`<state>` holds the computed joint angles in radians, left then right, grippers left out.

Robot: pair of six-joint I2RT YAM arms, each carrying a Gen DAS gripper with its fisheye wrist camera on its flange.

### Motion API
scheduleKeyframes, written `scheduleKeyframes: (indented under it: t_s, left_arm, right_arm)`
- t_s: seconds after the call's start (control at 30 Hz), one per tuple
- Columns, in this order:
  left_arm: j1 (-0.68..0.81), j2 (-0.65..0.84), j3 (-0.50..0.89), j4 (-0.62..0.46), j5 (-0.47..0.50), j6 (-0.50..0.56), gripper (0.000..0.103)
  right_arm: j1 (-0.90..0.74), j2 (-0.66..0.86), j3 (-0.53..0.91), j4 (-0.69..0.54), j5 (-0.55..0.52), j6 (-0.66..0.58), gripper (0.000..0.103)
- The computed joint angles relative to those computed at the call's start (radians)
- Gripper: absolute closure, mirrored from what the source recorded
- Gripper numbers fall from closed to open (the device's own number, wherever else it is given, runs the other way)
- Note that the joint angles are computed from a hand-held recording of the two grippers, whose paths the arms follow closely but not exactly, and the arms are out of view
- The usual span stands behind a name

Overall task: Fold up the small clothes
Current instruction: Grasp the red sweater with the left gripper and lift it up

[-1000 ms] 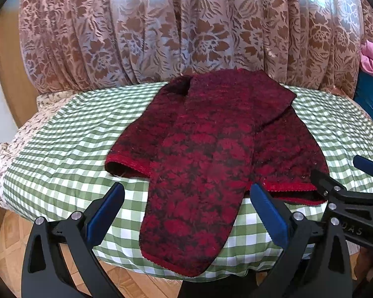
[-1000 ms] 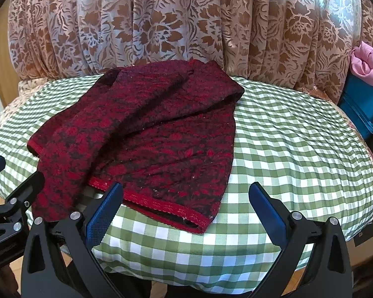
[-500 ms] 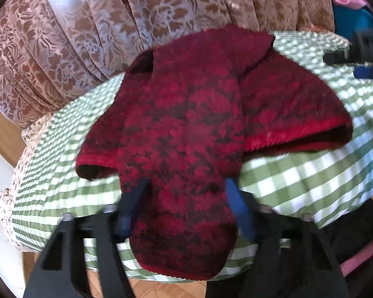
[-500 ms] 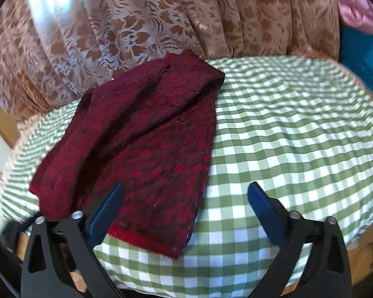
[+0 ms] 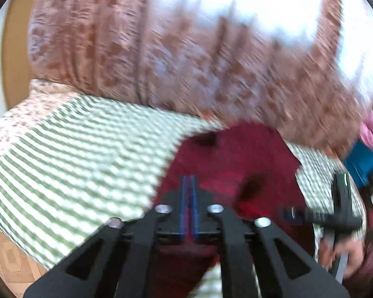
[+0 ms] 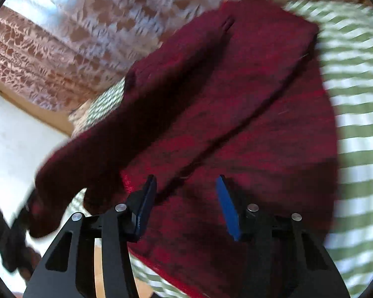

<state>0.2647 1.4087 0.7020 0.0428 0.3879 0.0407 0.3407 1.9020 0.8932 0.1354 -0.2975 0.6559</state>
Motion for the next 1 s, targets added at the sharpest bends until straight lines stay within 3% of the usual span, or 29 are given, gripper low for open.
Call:
scheduleKeyframes:
  t_s: [0.1,0.27,0.37,0.57,0.63,0.7,0.77,0.83,0.9,0.93,1.0]
  left_arm:
    - [0.035,0.184,0.200,-0.007,-0.035,-0.037,0.103]
    - [0.055,0.489,0.581,-0.131,-0.147,-0.087,0.103]
    - [0.053,0.588,0.707,-0.188,-0.178,-0.099,0.103]
    - [0.002,0.581,0.635,-0.156,-0.216,-0.028,0.103]
    - [-0.020,0.552,0.561,-0.130,-0.201,0.017,0.100]
    - [-0.043,0.509,0.479,-0.111,-0.155,0.059,0.087]
    - [-0.070,0.449,0.376,-0.080,-0.116,0.108,0.062]
    - [-0.101,0.386,0.299,-0.098,-0.068,0.169,0.056]
    - [-0.150,0.317,0.209,-0.114,-0.017,0.224,0.042]
    - [-0.192,0.281,0.156,-0.111,-0.020,0.249,0.031]
    - [-0.262,0.241,0.102,-0.126,-0.038,0.281,0.027]
  right_arm:
    - [0.021,0.086,0.077,0.034,-0.020,0.046,0.053]
    - [0.032,0.134,0.187,-0.039,0.014,0.000,0.086]
    - [0.018,0.033,0.150,-0.057,0.068,-0.068,0.092]
    - [-0.148,-0.192,0.029,-0.087,0.171,-0.150,0.092]
    - [-0.247,-0.222,0.009,-0.088,0.155,-0.138,0.092]
    - [-0.351,-0.230,0.000,-0.075,0.121,-0.114,0.092]
    - [-0.459,-0.210,0.025,-0.074,0.119,-0.105,0.092]
    - [-0.552,-0.185,0.052,-0.072,0.125,-0.091,0.092]
    - [-0.629,-0.154,0.088,-0.072,0.134,-0.074,0.092]
    - [-0.668,-0.130,0.124,-0.087,0.155,-0.071,0.092]
    - [-0.734,-0.090,0.177,-0.106,0.147,-0.072,0.092]
